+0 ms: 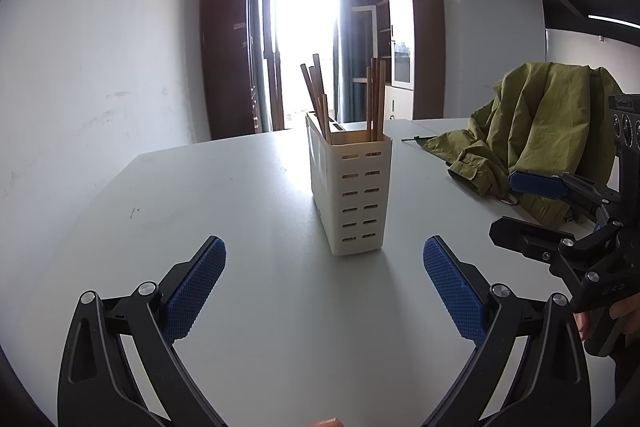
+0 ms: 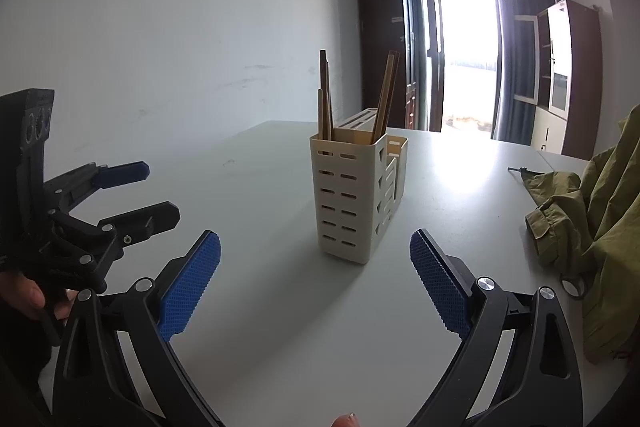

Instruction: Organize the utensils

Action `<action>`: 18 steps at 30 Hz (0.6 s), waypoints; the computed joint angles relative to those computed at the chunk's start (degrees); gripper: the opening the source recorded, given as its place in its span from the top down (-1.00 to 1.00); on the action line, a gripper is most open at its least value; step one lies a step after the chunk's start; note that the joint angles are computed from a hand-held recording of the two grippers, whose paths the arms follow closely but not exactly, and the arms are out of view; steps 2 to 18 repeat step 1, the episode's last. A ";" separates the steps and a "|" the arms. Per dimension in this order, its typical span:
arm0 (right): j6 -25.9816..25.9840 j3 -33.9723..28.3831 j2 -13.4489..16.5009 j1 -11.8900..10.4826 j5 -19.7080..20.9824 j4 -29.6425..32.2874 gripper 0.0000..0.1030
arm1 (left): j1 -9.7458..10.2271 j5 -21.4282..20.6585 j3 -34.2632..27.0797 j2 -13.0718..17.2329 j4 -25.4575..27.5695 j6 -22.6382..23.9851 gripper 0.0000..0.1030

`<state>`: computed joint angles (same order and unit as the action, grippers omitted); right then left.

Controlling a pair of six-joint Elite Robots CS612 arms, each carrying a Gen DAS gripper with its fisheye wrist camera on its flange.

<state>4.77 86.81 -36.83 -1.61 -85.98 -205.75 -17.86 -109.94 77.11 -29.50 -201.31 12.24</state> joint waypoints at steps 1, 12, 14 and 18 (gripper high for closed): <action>-0.02 -0.02 0.02 0.00 -0.04 -0.02 -0.87 | -0.01 -0.04 0.06 -0.06 0.12 0.03 -0.89; -0.02 -0.02 0.02 0.00 -0.04 -0.02 -0.87 | -0.01 -0.04 0.06 -0.06 0.12 0.03 -0.89; -0.02 -0.02 0.02 0.00 -0.04 -0.02 -0.87 | -0.01 -0.04 0.06 -0.06 0.12 0.03 -0.89; -0.02 -0.02 0.02 0.00 -0.04 -0.02 -0.87 | -0.01 -0.04 0.06 -0.06 0.12 0.03 -0.89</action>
